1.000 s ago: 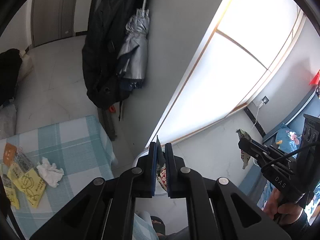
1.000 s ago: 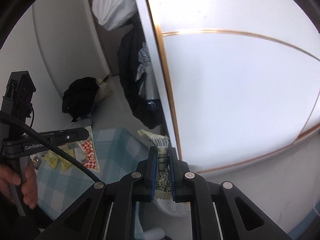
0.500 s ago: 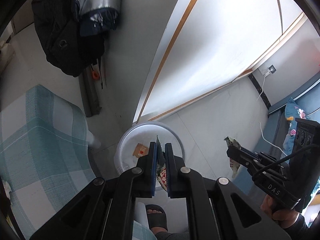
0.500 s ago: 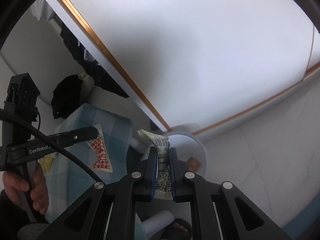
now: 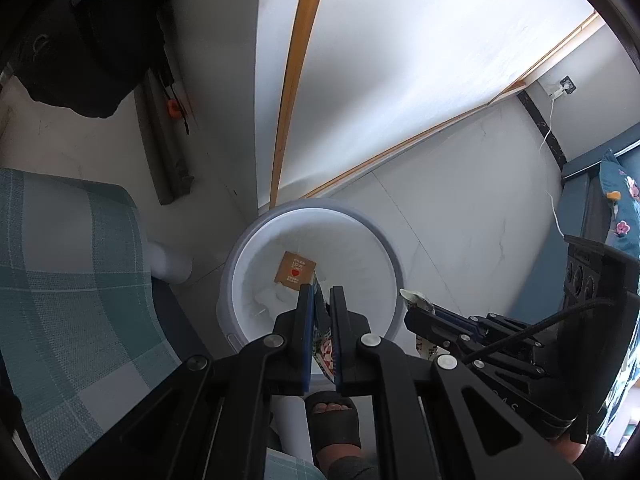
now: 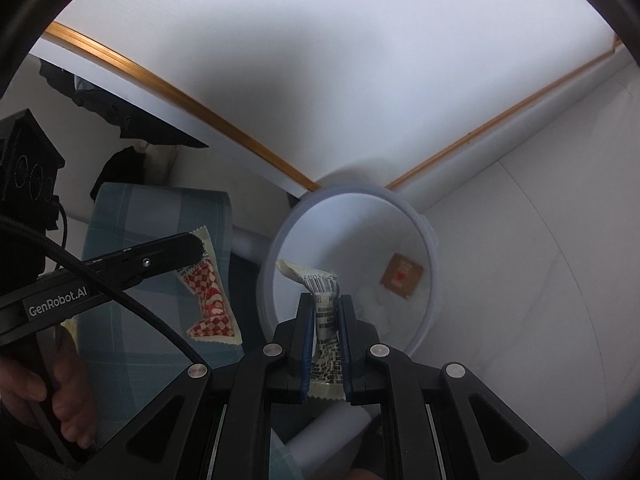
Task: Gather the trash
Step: 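Open both grippers over the bin to drop the wrappers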
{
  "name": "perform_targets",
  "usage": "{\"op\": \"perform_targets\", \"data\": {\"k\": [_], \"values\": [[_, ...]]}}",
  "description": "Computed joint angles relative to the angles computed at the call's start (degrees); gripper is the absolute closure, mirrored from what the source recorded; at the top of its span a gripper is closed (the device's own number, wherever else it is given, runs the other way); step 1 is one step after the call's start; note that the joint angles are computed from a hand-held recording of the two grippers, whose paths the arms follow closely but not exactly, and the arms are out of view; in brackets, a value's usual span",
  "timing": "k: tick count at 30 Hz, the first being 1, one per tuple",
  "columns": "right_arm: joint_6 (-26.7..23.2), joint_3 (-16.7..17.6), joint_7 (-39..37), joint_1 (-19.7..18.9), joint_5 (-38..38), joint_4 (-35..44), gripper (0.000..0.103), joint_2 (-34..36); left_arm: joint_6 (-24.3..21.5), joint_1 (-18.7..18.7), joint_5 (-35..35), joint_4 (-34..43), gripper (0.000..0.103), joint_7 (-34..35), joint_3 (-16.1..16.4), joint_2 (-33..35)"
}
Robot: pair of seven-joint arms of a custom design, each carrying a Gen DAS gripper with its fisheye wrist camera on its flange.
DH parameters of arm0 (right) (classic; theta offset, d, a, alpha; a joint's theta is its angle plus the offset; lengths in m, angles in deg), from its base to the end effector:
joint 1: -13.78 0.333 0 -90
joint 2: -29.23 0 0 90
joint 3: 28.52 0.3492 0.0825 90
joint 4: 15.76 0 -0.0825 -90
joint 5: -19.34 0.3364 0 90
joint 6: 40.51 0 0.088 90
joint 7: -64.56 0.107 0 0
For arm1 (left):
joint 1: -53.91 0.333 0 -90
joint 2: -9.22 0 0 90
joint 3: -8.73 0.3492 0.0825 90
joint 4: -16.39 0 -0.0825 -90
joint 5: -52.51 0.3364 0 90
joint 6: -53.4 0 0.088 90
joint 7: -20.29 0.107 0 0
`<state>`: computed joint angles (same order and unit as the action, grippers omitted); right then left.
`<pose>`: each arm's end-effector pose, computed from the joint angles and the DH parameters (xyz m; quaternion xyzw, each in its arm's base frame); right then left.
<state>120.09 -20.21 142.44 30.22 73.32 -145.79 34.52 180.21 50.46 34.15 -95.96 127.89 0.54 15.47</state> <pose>0.4896 0.1818 0.4190 -0.6034 0.7334 0.0720 0.3048 0.5449 -0.1199 0.4914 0.5725 -0.8044 0.1527 0.0425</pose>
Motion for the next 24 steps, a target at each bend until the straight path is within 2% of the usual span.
{"op": "perform_targets", "data": {"k": [5, 10, 16, 18, 21, 24], "values": [[-1.1, 0.0, 0.0, -0.8, 0.2, 1.4, 0.092, 2.1, -2.9, -0.3, 2.7, 2.2, 0.099, -3.7, 0.3, 2.2], [-2.5, 0.6, 3.6, -1.9, -3.3, 4.1, 0.09, 5.6, -5.4, -0.3, 4.3, 3.9, 0.099, -7.6, 0.7, 4.9], [-3.0, 2.2, 4.4, -3.2, -3.7, 4.5, 0.089, 6.9, -6.2, -0.9, 7.0, 4.5, 0.099, -10.9, 0.7, 5.6], [-3.4, 2.3, 5.2, -3.1, -5.1, 4.0, 0.084, 7.0, -7.2, -0.9, 7.1, 5.0, 0.098, -11.7, 0.6, 6.0], [-3.6, 2.8, 4.0, -3.6, -3.3, 2.7, 0.082, 6.1, -8.6, -0.8, 6.4, 5.6, 0.098, -11.9, 0.5, 6.6], [-2.8, 2.5, 4.0, -3.4, -2.2, 0.8, 0.077, 4.6, -8.1, -0.9, 6.9, 5.3, 0.097, -11.8, 0.5, 6.6]]}}
